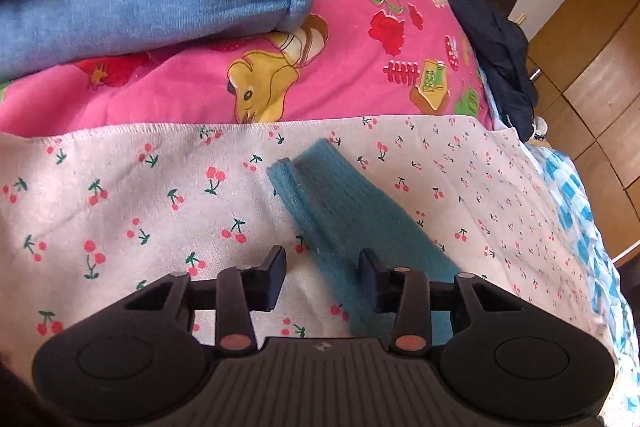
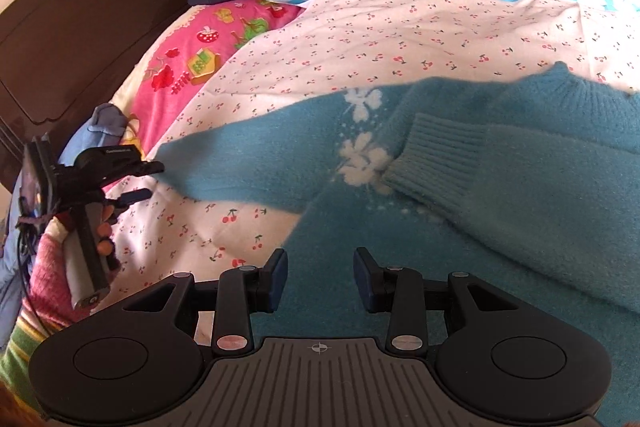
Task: Fold small clothes
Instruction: 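Grasp the other sleeve cuff with the left gripper, then fold the held sleeve across the body with the left gripper while the right gripper holds its cuff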
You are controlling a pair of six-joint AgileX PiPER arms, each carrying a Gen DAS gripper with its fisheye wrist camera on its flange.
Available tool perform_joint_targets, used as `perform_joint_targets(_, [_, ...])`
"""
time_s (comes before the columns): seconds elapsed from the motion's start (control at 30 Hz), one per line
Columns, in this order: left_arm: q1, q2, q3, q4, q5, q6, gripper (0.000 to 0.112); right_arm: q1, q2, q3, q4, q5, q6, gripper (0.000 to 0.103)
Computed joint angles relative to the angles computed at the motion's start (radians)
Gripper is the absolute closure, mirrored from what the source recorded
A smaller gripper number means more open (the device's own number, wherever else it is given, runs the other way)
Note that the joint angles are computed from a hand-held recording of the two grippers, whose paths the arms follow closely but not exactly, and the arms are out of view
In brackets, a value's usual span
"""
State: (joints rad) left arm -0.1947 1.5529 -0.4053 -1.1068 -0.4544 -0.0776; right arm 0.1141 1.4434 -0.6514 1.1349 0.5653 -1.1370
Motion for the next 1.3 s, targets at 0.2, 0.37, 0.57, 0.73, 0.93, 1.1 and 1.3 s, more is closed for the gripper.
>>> perform_joint_targets(0.2, [0.071,0.034,-0.020,0.165,0.008,-0.173,0.097,-0.013,-0.007,0.000,0.010,0.027,-0.003,0.067])
perform_joint_targets(0.37, [-0.039,-0.040,-0.023,0.088,-0.033,-0.023,0.099,-0.052,-0.029,0.012,0.028,0.054,-0.025,0.067])
perform_joint_targets(0.57, [-0.313,-0.102,-0.095,0.173,-0.041,0.023,0.099,-0.147,-0.073,0.027,0.060,0.091,-0.053,0.067])
perform_joint_targets(0.73, [-0.581,0.036,-0.241,0.202,-0.011,0.080,0.099,-0.304,-0.092,0.025,0.080,0.148,-0.073,0.066])
perform_joint_targets(0.93, [-0.727,0.218,-0.361,-0.054,0.021,0.319,0.099,-0.504,0.055,-0.034,0.099,0.336,-0.046,0.050])
perform_joint_targets(1.1, [-0.756,0.210,-0.354,-0.116,-0.014,0.373,0.099,-0.500,0.183,-0.066,0.141,0.375,-0.010,0.045])
perform_joint_targets(1.3, [-0.776,0.225,-0.376,-0.204,-0.033,0.478,0.099,-0.541,0.209,-0.061,0.205,0.499,-0.006,0.034])
